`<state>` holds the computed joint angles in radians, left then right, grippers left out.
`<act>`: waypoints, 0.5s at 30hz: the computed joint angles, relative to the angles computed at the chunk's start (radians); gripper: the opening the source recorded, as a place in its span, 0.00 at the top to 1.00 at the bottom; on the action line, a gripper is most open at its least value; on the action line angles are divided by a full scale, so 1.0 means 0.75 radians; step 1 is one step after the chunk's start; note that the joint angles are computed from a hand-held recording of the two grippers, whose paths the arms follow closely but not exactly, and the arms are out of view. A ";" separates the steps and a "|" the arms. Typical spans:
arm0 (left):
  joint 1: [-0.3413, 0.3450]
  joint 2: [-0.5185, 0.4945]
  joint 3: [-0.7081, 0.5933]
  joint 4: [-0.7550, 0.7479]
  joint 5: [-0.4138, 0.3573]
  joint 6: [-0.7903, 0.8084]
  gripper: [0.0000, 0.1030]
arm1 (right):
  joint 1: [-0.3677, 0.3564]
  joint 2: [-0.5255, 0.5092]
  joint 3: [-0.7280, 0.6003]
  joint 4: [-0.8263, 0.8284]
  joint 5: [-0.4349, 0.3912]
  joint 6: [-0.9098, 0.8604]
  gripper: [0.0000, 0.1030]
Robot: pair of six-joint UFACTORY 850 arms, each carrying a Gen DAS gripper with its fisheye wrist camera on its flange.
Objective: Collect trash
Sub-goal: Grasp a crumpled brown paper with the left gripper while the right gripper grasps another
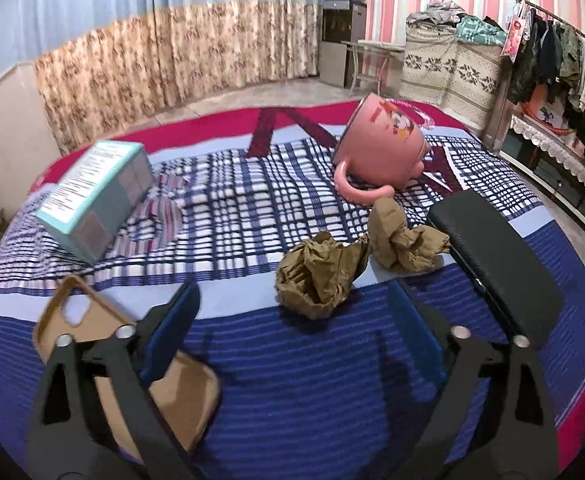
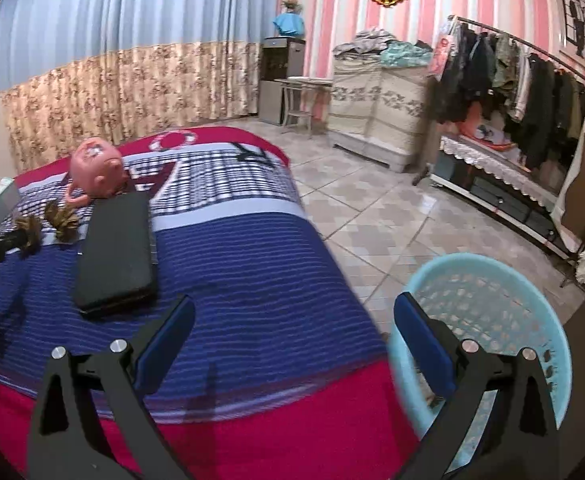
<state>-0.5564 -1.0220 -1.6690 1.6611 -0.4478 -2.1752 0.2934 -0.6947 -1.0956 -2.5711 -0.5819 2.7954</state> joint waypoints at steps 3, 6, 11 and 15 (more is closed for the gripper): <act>0.017 -0.016 -0.018 0.018 0.082 -0.007 0.48 | 0.013 -0.005 -0.011 -0.080 0.040 0.063 0.05; 0.029 -0.015 0.000 0.130 0.122 -0.140 0.59 | 0.027 -0.011 -0.013 -0.186 0.067 0.143 0.05; 0.011 0.041 0.107 0.291 -0.020 -0.383 0.60 | 0.058 -0.036 -0.066 -0.326 0.097 0.233 0.05; -0.022 0.066 0.151 0.157 -0.234 -0.321 0.60 | 0.085 -0.066 -0.140 -0.500 0.130 0.349 0.05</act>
<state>-0.5732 -0.9728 -1.5557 1.7787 -0.6234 -2.4160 0.3572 -0.7442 -1.2004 -2.9461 -0.4842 3.0573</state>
